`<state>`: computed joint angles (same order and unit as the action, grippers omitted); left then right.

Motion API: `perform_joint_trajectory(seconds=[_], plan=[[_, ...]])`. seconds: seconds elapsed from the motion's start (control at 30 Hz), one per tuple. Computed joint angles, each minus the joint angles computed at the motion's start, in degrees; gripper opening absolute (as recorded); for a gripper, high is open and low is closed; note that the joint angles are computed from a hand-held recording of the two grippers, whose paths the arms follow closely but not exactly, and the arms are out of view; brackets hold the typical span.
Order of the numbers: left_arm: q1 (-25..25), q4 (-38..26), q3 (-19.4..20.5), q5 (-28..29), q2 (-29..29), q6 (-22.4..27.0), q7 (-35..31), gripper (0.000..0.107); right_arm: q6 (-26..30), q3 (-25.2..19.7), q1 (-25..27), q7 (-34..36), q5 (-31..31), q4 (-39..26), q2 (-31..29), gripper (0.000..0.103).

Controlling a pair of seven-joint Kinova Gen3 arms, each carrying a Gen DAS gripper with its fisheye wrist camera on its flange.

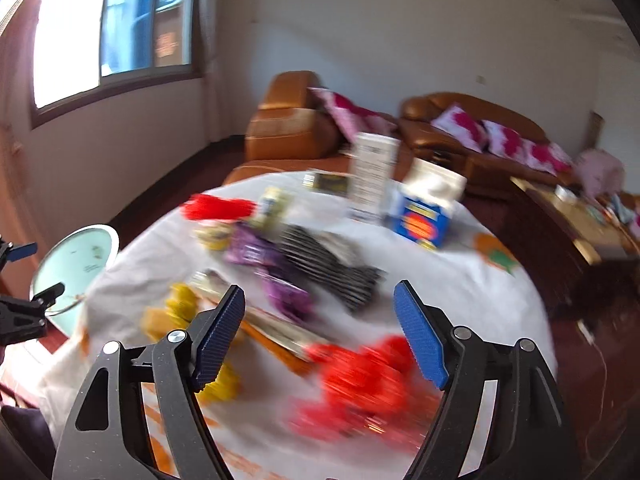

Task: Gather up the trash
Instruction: 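Move the left gripper back over the table to the yellow plastic wrapper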

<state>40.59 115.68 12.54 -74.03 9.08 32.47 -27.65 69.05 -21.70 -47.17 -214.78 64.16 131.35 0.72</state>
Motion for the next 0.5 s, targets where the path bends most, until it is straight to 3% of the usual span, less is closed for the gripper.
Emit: perform_joint_trajectory(seconds=[0.1, 0.3, 0.5], plan=[[2.12, -1.45, 1.26, -0.47, 1.17, 0.19, 0.00, 0.078, 3.17, -2.23, -1.79, -5.93, -4.73, 3.79, -1.66, 0.077], [6.72, -5.92, 1.46, -0.60, 3.86, 0.76, -0.71, 0.078, 3.91, -5.49, -4.14, -14.30, -10.36, 9.92, -4.09, 0.078], [9.60, -10.78, 0.18, 3.94, 6.25, 0.24, -4.84, 0.078, 4.74, -7.46, -6.41, -20.61, -13.16, 13.10, -4.38, 0.081]])
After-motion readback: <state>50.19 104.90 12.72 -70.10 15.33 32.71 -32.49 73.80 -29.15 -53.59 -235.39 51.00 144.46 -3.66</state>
